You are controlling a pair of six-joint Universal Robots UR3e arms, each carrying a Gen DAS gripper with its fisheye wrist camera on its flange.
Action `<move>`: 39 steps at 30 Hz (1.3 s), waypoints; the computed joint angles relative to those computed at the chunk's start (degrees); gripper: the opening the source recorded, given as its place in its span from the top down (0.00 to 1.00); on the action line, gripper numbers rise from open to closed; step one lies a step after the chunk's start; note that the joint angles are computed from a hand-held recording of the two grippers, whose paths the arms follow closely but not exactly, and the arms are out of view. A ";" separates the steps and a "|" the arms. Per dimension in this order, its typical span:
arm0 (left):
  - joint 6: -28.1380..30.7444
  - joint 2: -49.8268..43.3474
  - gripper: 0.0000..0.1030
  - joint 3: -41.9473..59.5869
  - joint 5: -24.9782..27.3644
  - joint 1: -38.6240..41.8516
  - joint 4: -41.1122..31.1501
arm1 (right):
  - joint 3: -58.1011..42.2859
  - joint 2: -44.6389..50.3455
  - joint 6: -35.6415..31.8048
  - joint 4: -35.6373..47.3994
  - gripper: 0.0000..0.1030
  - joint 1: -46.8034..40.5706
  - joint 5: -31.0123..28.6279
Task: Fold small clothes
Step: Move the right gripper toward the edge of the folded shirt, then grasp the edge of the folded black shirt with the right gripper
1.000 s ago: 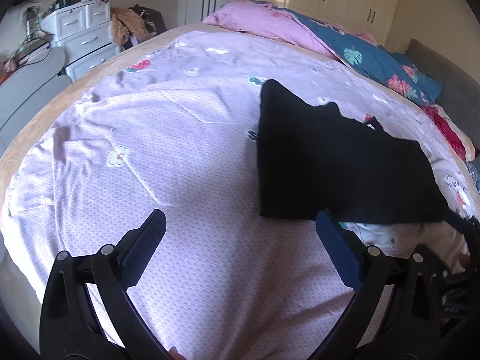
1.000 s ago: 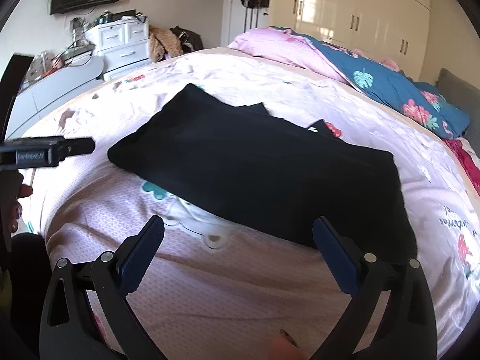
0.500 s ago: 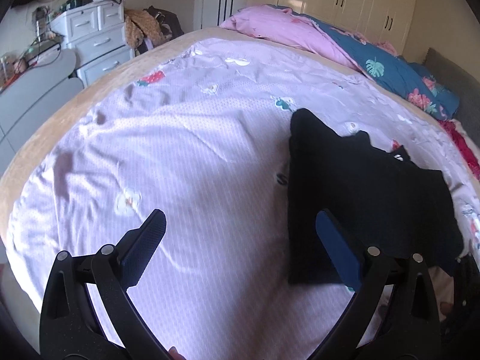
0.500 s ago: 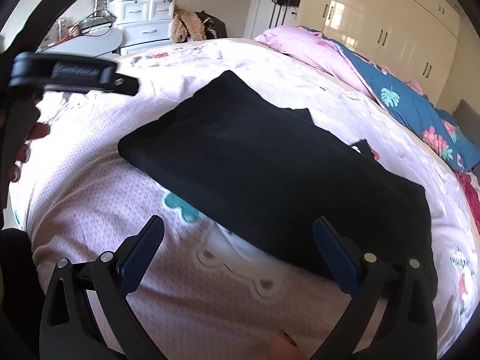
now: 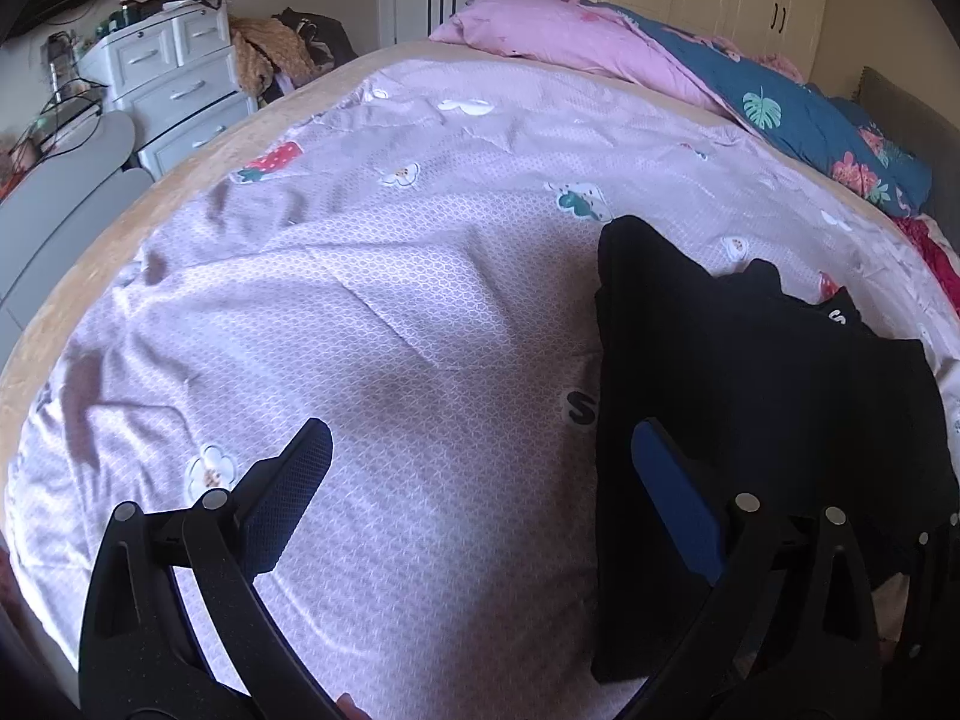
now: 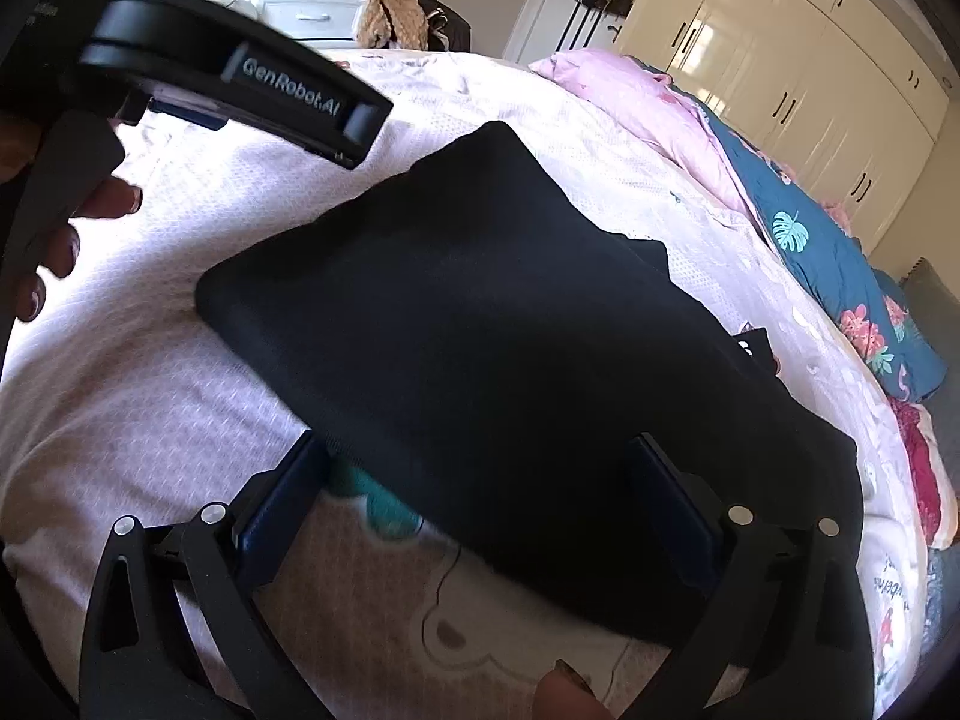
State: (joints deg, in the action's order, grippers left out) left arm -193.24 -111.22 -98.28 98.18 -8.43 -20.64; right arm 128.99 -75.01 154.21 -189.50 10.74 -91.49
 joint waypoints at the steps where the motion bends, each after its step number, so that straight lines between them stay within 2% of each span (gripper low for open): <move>1: 0.09 -0.53 0.09 0.43 0.06 0.05 -0.19 | -0.95 0.66 0.25 0.32 0.04 0.28 -0.43; 9: -0.18 -2.83 0.09 2.43 -1.17 1.25 -1.25 | -9.71 7.50 0.67 0.91 0.04 3.46 -4.91; 15: -1.04 -4.95 0.09 5.32 -2.92 2.35 -2.43 | -10.76 11.09 -2.15 -6.71 0.06 4.99 -7.46; 17: -1.65 -5.51 0.09 6.38 -4.25 2.93 -3.14 | -9.10 10.30 -2.12 -9.11 0.13 4.10 -6.01; 18: -2.26 -5.74 0.09 6.90 -5.46 3.40 -3.26 | -8.04 9.41 -2.17 -9.73 0.22 3.32 -4.42; 20: -3.33 -5.99 0.09 7.78 -8.45 4.40 -3.72 | -5.83 7.23 -2.31 -10.53 0.34 1.83 -1.19; 22: -4.70 -6.30 0.09 9.04 -13.44 5.82 -4.47 | -3.97 5.32 -2.83 -10.58 0.60 0.33 1.90; 23: -5.05 -6.72 0.09 9.91 -15.80 6.30 -4.63 | -3.29 4.45 -3.21 -10.10 0.67 -0.74 3.99; 24: -5.19 -7.42 0.09 11.29 -16.77 6.20 -5.17 | -2.47 3.68 -3.55 -10.02 0.81 -1.65 5.80; 27: -5.33 -10.67 0.09 17.74 -16.29 4.72 -9.40 | 0.00 2.24 -4.04 -12.03 0.87 -3.48 8.22; 31: -4.96 -15.73 0.09 26.56 -17.41 3.22 -16.44 | 2.29 -0.41 -3.39 -12.40 0.89 -6.45 11.53; 35: -4.87 -18.09 0.10 29.78 -17.17 1.62 -16.68 | 5.03 -2.92 -1.71 -13.42 0.90 -8.70 14.18; 36: -5.06 -18.19 0.12 29.72 -18.14 1.43 -15.66 | 5.92 -3.71 -1.39 -13.71 0.90 -9.29 14.81; 37: -5.26 -18.24 0.22 29.90 -18.44 1.15 -15.33 | 6.76 -4.30 -1.15 -14.31 0.91 -10.16 15.68; 38: -5.38 -18.51 0.38 30.68 -18.24 0.73 -15.70 | 7.56 -5.06 -1.13 -14.62 0.91 -11.06 16.54; 39: -5.46 -18.66 0.44 31.29 -18.38 0.34 -15.80 | 8.08 -5.47 -1.12 -14.83 0.91 -11.90 17.39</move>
